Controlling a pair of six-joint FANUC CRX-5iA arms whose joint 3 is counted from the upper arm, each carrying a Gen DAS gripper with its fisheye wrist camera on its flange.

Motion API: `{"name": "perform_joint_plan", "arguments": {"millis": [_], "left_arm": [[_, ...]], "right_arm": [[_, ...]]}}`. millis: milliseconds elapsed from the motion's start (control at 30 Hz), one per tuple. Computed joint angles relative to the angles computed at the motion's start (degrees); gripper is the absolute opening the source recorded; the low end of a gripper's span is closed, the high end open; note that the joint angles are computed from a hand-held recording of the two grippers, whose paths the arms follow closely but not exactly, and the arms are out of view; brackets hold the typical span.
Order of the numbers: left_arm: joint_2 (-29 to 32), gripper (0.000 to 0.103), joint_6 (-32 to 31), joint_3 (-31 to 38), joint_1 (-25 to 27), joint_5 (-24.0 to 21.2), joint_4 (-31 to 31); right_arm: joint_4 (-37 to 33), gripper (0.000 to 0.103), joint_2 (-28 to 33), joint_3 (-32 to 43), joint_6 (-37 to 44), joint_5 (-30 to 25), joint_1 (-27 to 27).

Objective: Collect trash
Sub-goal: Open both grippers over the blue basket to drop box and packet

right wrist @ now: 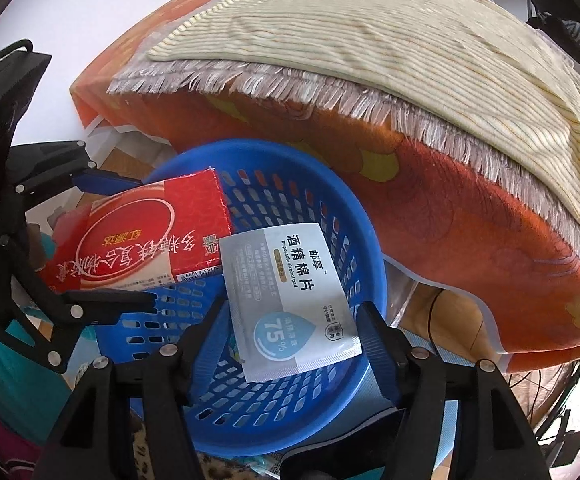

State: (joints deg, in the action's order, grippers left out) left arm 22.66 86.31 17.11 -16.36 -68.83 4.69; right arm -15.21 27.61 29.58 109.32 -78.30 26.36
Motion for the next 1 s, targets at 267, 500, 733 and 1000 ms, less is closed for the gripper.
{"name": "perform_joint_plan", "arguments": {"millis": [267, 500, 733, 1000], "left_arm": [[-1.41, 0.088, -1.59, -1.79, 0.63, 1.68, 2.25], [-2.01, 0.089, -4.94, -2.98, 0.91, 2.08, 5.21], [-1.57, 0.089, -4.42, -2.23, 0.70, 1.56, 4.61], [-1.02, 0.089, -3.88, -1.64, 0.68, 0.69, 4.33]], "right_arm": [[-0.40, 0.067, -0.29, -0.24, 1.23, -0.22, 0.20], [-0.90, 0.065, 0.06, 0.25, 0.37, 0.02, -0.44], [-2.97, 0.065, 0.50, 1.76, -0.47, -0.92, -1.71], [-4.82, 0.065, 0.07, 2.55, -0.87, -1.06, -2.80]]}}
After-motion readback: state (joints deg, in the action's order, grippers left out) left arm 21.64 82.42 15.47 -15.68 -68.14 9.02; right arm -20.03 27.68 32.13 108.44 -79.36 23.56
